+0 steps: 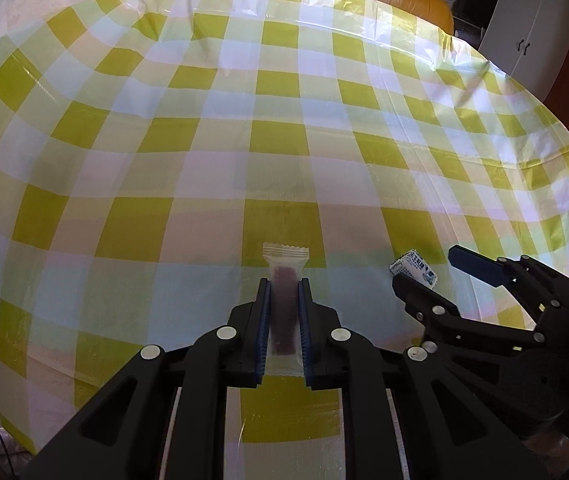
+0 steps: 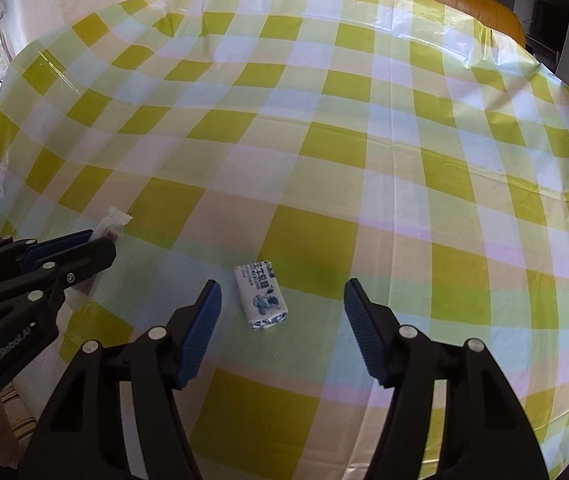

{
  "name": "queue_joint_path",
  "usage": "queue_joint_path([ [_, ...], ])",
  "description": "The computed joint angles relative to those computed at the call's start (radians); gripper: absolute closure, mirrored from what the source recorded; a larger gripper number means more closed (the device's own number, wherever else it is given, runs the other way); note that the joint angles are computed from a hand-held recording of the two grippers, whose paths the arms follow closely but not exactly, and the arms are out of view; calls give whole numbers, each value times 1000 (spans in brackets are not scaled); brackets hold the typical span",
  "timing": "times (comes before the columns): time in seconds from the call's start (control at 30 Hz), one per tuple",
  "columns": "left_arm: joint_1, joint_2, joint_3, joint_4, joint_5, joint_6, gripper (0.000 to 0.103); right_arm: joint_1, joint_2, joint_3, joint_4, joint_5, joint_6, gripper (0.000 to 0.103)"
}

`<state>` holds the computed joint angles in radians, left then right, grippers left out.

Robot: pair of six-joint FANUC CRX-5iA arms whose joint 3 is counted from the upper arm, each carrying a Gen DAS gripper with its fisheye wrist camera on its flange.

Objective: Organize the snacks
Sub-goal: 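Grasp the brown bar with left tool while right tool grasps white-blue milk candy, then carry both snacks over the white box and open both tools to drop them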

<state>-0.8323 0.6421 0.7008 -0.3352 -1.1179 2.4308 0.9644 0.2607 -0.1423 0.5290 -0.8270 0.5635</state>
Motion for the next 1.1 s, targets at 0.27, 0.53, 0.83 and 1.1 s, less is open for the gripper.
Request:
queue_joint_path([
  [0.27, -2, -36, -56, 8, 43, 23, 91, 7, -2, -2, -3, 12, 4, 83],
  [0.53, -27, -41, -53, 21, 67, 5, 91, 40, -101, -104, 48, -4, -102, 83],
  [0.83, -91, 15, 40, 88, 94, -105, 91, 108, -313, -290, 87, -146, -325, 83],
  [1.1, -150, 98, 178, 145, 76, -211, 91, 190, -483, -412, 99, -304, -445, 83],
])
